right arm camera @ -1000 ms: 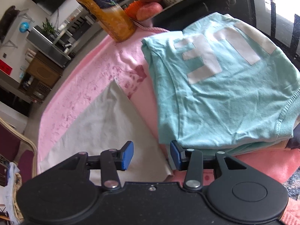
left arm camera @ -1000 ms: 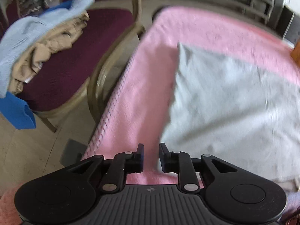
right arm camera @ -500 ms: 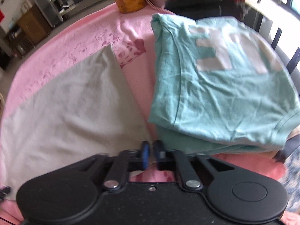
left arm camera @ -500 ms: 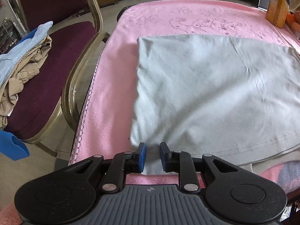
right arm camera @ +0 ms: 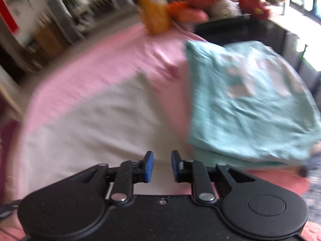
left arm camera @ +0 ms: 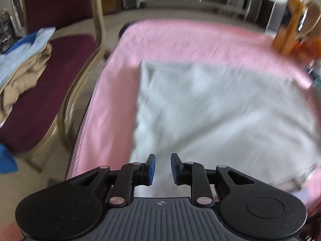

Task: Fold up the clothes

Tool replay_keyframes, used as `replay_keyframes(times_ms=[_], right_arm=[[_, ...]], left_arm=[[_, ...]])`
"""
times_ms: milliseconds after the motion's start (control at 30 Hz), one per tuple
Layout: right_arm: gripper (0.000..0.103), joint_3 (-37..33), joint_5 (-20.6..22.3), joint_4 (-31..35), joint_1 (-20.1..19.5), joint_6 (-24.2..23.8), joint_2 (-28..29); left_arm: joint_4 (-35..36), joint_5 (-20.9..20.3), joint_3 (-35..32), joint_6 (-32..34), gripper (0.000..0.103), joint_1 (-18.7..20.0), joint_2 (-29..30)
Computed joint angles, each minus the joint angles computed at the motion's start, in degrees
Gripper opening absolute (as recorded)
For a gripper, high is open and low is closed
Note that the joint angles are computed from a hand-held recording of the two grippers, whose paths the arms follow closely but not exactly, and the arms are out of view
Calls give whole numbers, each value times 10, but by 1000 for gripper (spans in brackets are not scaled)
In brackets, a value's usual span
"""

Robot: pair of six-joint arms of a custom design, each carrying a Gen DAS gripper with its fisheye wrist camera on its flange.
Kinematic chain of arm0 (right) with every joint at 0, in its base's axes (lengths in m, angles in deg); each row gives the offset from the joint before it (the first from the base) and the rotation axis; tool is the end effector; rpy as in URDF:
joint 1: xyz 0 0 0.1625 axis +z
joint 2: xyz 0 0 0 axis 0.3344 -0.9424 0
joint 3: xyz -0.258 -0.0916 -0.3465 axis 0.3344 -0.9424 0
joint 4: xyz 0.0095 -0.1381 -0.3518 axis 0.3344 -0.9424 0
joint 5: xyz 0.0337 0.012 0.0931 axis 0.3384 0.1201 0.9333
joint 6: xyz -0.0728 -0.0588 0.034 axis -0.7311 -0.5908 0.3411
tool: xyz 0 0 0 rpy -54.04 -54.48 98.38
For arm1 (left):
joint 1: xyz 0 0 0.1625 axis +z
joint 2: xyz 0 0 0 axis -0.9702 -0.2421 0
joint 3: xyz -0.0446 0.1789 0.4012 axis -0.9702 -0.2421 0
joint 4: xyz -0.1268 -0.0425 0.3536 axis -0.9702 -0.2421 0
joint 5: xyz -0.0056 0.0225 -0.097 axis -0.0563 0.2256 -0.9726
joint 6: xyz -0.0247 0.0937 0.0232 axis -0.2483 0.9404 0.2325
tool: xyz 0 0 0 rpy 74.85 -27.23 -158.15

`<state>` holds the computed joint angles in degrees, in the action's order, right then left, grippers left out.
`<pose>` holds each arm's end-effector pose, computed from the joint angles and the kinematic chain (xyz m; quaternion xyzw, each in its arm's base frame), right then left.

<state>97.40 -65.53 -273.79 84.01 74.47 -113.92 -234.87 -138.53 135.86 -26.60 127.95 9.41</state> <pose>0.1664 -0.4340 0.2418 -0.1997 -0.8453 0.4211 0.2614 -0.1962 -0.5725 0.1925 0.2790 0.8896 -0.2092 0.2951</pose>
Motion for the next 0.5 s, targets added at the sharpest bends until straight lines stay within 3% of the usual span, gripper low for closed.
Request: replay_keyframes(times_ms=[133, 333, 400, 467, 500], right_arm=[[24, -4, 177, -46, -59, 11, -2], [24, -40, 372, -14, -134, 48, 34], [24, -57, 395, 9, -143, 49, 47], [24, -72, 390, 26, -149, 52, 58], [17, -69, 377, 19, -150, 61, 58]], left_arm=[[1, -45, -45, 9, 22, 3, 42], [7, -120, -100, 32, 22, 15, 109], [15, -128, -114, 24, 23, 22, 123], [22, -135, -126, 11, 23, 30, 132], [22, -138, -130, 1, 20, 35, 132]])
